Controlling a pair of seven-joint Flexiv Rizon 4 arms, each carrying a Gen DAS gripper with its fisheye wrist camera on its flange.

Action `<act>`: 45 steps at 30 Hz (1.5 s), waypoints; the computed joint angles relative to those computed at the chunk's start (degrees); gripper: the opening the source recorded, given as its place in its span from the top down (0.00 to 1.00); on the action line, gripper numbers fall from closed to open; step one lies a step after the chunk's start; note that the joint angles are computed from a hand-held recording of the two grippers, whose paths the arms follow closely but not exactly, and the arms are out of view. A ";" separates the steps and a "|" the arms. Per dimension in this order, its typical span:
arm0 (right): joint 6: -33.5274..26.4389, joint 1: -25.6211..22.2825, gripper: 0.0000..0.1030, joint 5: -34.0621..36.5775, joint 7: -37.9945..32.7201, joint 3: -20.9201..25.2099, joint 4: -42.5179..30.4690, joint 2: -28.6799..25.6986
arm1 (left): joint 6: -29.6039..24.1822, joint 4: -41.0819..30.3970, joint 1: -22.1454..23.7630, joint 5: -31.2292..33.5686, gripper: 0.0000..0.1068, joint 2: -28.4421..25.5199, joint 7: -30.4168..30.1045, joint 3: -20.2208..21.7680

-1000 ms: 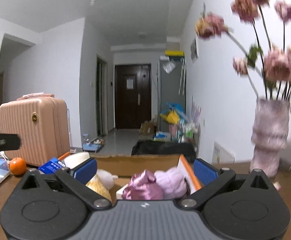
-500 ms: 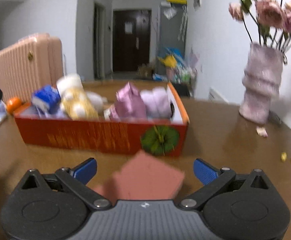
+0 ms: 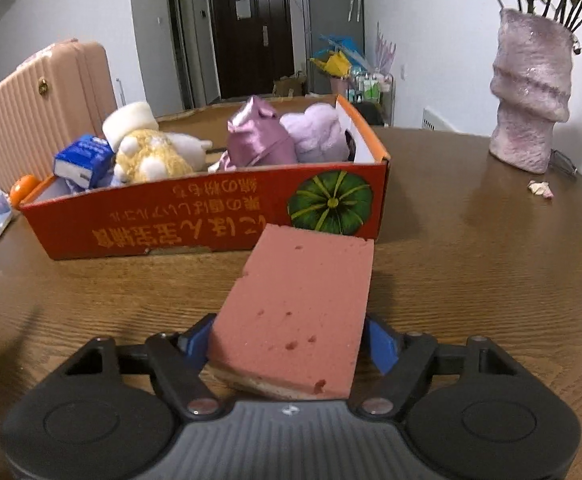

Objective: Organize soft objects

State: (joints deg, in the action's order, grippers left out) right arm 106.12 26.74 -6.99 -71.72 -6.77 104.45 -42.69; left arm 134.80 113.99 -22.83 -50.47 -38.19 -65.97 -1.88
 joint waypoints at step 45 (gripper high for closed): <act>33.53 2.95 0.00 15.79 -20.51 4.08 16.21 13.86 | 17.25 13.60 -0.39 8.69 0.04 9.54 -8.79 -1.37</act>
